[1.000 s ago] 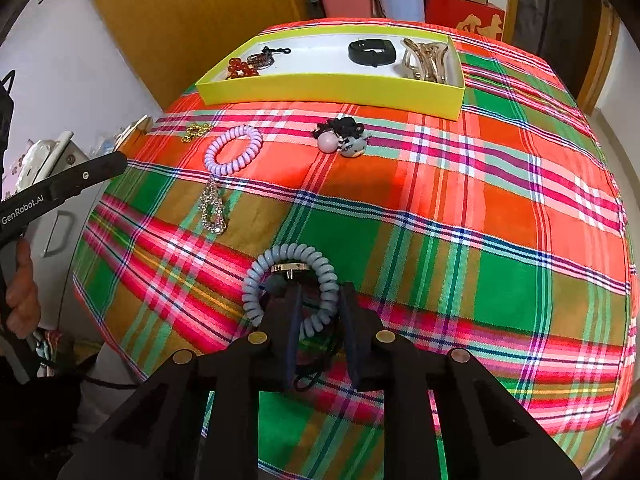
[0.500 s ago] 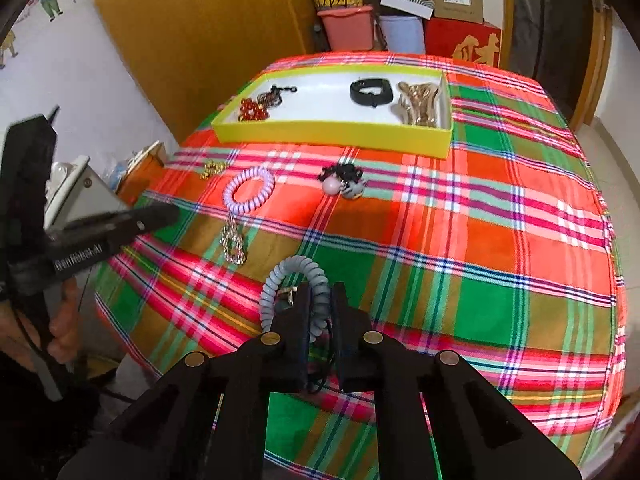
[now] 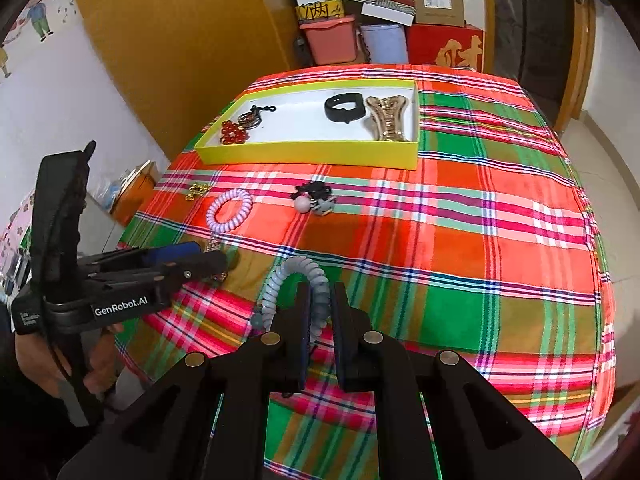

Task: Organize jewelry
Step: 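Grasp the white coil hair tie with the right tool, then grasp the rhinestone brooch with the left tool while the right tool holds the coil tie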

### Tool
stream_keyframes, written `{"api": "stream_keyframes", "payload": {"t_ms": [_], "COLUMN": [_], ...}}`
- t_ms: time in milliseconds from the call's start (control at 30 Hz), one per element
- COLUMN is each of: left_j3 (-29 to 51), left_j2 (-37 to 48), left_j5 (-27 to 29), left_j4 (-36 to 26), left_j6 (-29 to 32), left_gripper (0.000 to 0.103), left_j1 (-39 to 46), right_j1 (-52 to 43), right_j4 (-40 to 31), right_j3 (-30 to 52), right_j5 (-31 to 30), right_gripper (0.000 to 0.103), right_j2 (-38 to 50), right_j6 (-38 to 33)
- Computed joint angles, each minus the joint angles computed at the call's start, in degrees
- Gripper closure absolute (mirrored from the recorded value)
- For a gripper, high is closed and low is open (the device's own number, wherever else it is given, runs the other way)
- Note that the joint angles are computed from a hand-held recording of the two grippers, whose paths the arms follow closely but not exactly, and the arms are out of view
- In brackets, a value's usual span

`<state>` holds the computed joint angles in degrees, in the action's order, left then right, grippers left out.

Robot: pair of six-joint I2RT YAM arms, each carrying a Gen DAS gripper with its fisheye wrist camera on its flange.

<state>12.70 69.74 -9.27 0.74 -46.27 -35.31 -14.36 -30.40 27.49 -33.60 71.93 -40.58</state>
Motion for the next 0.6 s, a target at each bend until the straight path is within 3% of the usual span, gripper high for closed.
{"api": "stream_keyframes", "payload": {"t_ms": [133,200,233,600], "left_j3": [1.28,2.53,2.95,-0.35], "left_j2": [2.37,3.51,3.92,-5.0], "left_j5": [-3.15,-6.08,-7.78,-8.88], "left_j4": [-0.02,-2.41,-3.53,-8.24], "left_j6": [-0.07,-0.09,-0.23,-0.68], "left_gripper": [0.052,0.064,0.064,0.065], "left_j1": [-1.87,-3.81,-5.05,-5.03], "right_j1": [-1.14,-1.76,-1.77,-2.68], "right_j4": [0.19,-0.02,0.01,-1.66], "right_j3": [0.65,0.94,1.04,1.44], "right_j5": [-0.42,-0.78,-0.87,-1.9], "right_gripper": [0.093,0.093,0.093,0.093], "right_j2": [1.42,1.76,1.88,0.67], "right_j6": [-0.5,-0.91,-0.84,-1.68]}}
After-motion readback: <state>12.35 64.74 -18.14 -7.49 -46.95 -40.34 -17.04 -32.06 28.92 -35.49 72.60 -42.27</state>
